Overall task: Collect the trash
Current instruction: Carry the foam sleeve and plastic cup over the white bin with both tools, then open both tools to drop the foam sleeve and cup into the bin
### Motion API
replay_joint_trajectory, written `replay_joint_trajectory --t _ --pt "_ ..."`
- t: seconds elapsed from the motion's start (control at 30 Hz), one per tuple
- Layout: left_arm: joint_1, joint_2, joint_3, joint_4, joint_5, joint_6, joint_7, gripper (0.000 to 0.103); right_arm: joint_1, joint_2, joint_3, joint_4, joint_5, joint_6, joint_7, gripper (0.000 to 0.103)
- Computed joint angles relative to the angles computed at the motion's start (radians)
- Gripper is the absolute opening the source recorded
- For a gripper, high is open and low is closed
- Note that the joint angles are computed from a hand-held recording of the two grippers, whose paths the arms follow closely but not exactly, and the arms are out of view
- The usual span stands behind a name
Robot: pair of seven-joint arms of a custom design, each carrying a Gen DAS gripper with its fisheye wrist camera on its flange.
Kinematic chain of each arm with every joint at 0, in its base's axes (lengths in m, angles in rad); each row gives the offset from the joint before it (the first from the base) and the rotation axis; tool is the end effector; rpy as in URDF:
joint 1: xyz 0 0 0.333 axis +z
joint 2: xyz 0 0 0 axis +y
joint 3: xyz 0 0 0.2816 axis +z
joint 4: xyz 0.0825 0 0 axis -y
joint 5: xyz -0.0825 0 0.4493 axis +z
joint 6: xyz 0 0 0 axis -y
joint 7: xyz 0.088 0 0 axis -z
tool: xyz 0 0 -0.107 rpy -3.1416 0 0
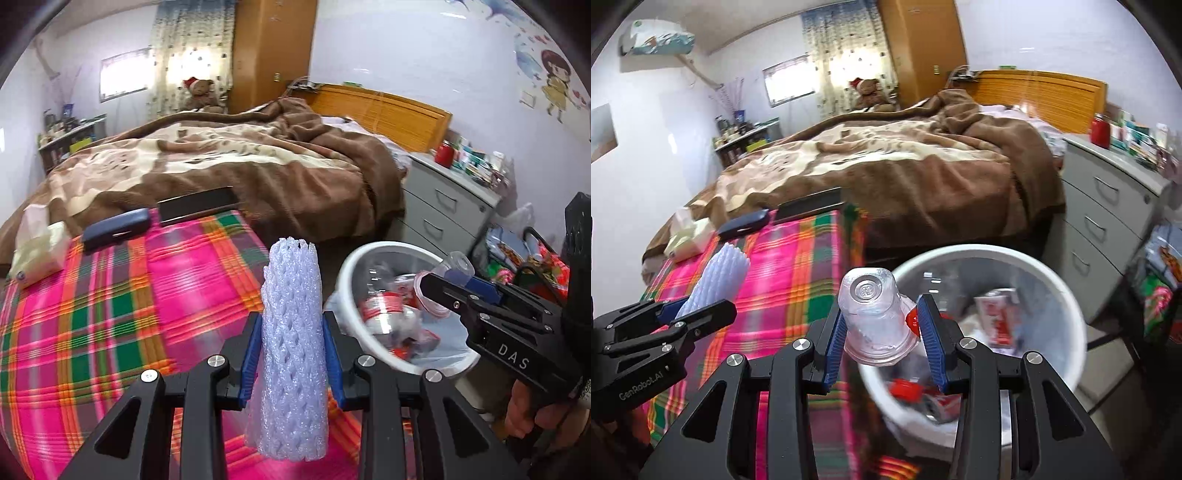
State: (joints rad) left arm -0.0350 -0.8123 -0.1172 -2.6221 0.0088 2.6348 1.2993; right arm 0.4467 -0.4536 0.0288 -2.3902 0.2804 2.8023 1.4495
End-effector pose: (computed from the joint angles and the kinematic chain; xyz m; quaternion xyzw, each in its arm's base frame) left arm 0.4423 -0.0703 0.5501 -0.6832 0.6102 -0.3074 0.2577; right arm 0.4836 0.2354 0.5346 -0.7486 0.5082 -0.1629 0.3935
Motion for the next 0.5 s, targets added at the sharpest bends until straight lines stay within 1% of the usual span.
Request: replay_joint_trajectory --t 0.3,0.5 --pt "-0.073 0.149 -0.019 0.099 -0.03 0.036 0.017 0.033 -0.088 -0.03 0.001 -0.024 -0.064 -0.015 0.058 0.04" --pt "-0.114 0.251 -0.021 0.166 -0.059 0.049 0.041 0.033 -0.131 -0.012 -0.006 -0.009 -0.105 -0.043 0.076 0.04"
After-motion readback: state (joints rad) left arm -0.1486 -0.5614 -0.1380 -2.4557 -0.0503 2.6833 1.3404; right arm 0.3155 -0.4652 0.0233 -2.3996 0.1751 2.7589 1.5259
